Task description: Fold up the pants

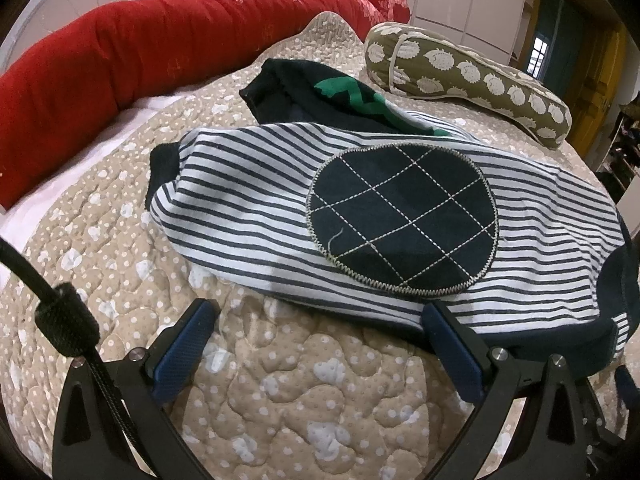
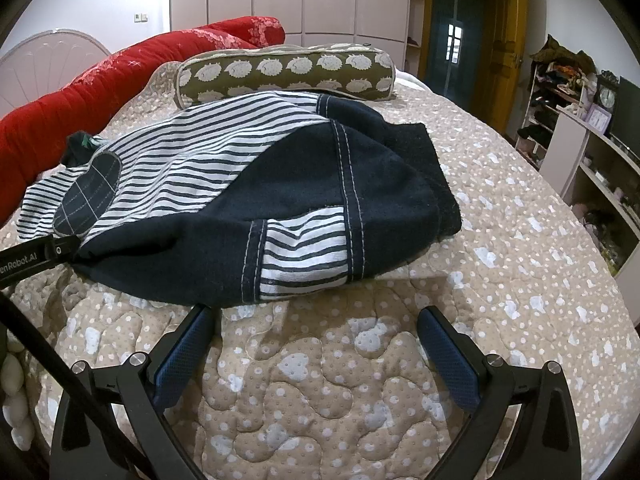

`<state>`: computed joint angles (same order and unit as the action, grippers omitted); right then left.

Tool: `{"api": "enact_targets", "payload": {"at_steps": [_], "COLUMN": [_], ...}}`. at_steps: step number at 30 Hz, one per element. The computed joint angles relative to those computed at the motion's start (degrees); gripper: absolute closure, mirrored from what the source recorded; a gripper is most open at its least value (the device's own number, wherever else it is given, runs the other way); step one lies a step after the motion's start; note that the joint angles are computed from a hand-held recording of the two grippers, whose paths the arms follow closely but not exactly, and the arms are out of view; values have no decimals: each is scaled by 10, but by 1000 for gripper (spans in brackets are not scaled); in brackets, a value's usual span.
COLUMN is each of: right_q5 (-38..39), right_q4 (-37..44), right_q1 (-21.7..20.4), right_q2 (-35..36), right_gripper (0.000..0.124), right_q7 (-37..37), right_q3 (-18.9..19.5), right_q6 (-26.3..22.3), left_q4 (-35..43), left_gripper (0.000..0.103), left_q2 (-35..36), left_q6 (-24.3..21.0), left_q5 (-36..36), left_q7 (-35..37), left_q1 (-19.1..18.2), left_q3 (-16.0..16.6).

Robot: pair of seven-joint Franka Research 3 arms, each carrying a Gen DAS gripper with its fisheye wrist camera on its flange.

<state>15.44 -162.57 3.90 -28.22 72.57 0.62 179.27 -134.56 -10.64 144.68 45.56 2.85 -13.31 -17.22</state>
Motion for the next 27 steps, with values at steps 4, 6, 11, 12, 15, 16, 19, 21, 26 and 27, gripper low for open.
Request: {"api": "enact_targets", "payload": {"at_steps": [4, 6, 11, 12, 15, 16, 19, 21, 26, 27], "right_q5": [3, 2, -1, 1, 18, 36, 97, 119, 196, 214], "right_q4": [-2, -3, -6, -4, 16, 30, 48, 62, 151, 160], "right_q1": [8, 4, -1, 7, 71, 102, 137, 121, 121, 124], "right_q2": [0, -1, -4, -4, -13, -26, -66, -62, 21, 32], "right_gripper": [21, 21, 21, 21, 21, 21, 22, 22, 22, 22], "right_q7": [-5, -4, 2, -3, -59, -100, -178, -185, -204, -217], "right_q3": [-9, -5, 4, -6, -88, -137, -225, -236, -282, -283], "right_q6": [5, 6, 4, 1, -57, -104, -157, -164, -263, -265], "left_q4": [-6, -6, -8, -8, -6, -18, -72, -100, -159, -169], "left_gripper": [0, 0, 0, 0, 6, 14, 15, 15, 15, 15], "left_q2": [-4, -4, -8, -9, -18, -36, -99, -132, -155, -149], "left_q6": [1, 0, -12, -11, -10, 5, 63, 81, 165, 197], "left_q5": [16, 19, 29, 23, -54, -77, -141, -170, -301, -340], "left_q7": [-17, -18, -29, -22, 61, 78, 109, 129, 205, 233], "left_q1": [2, 2, 0, -2, -15, -17, -20, -15, -29, -44], "left_q3": [-3, -3, -7, -5, 13, 20, 37, 43, 117, 146]}}
